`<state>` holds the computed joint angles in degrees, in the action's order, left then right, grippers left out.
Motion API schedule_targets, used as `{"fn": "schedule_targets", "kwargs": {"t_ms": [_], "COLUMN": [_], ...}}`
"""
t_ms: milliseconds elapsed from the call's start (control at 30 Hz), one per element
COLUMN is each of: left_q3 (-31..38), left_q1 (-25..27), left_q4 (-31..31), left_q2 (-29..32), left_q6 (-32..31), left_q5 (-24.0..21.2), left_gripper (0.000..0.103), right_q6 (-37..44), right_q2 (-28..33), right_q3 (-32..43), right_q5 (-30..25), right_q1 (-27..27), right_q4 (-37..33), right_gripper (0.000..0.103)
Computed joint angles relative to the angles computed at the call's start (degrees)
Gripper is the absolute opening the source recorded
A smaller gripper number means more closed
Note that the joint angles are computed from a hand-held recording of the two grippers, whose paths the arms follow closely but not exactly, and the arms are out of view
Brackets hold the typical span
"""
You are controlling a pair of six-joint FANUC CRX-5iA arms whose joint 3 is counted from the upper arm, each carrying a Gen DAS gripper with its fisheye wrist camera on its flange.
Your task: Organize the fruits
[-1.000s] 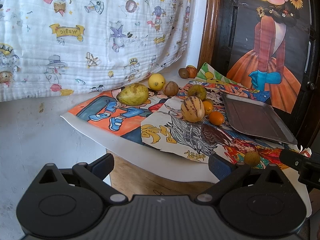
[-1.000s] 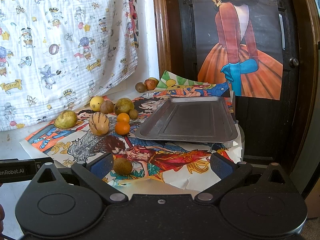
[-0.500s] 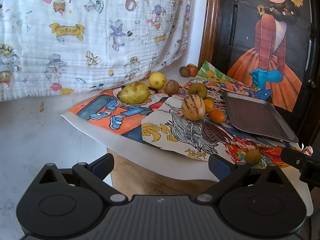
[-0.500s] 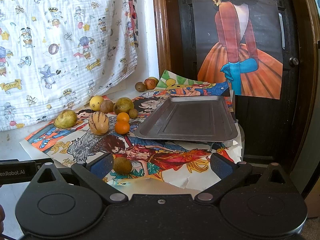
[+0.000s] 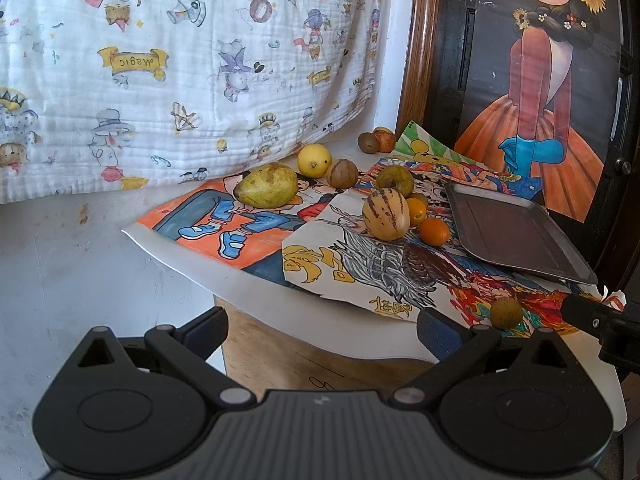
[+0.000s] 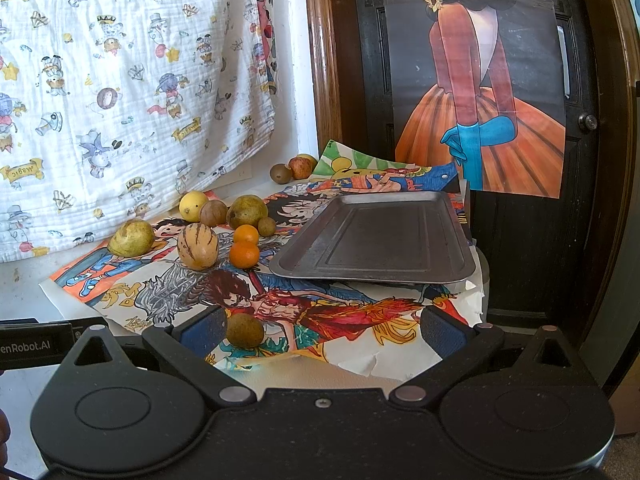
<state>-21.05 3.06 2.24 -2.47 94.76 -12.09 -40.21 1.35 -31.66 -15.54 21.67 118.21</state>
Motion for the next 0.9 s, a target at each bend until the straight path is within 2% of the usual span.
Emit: {"fn": "schedule_targets", "kwargs": {"t_ms": [367, 500, 700, 767, 900], "left_q3": [2.6, 6.2, 7.6, 9.5, 14.4], "left_q1": [-0.6, -2.2, -2.9, -3.9, -7.0], "left_q4": [-5.3, -13.5, -16.2, -19.5, -28.9], "left_q2": [0.0, 0.4, 0.5, 1.0, 2.3], "left_q6": [4.2, 10.9, 12.8, 15.1, 22.1], "left_q5": [-3.1, -7.2, -9.2, -11.4, -17.4], "left_gripper": [0.103, 0.103, 0.103, 0.103, 0.103], "right_q6": [0.0, -1.0, -3.8, -6.0, -6.9], "right_q2": [0.0, -0.1, -0.3, 0.0, -0.2], "right_q3": [0.0, 0.1, 0.0, 0.3, 0.4], "right_q5": [-0.1, 0.4, 0.3, 0.5, 0.5], "right_q1": [0.0, -0.6, -1.4, -2.0, -2.4], "right_q4": [0.1, 1.5, 6.2, 9.7, 12.1], "right_gripper": [0.103, 0.103, 0.103, 0.103, 0.103]}}
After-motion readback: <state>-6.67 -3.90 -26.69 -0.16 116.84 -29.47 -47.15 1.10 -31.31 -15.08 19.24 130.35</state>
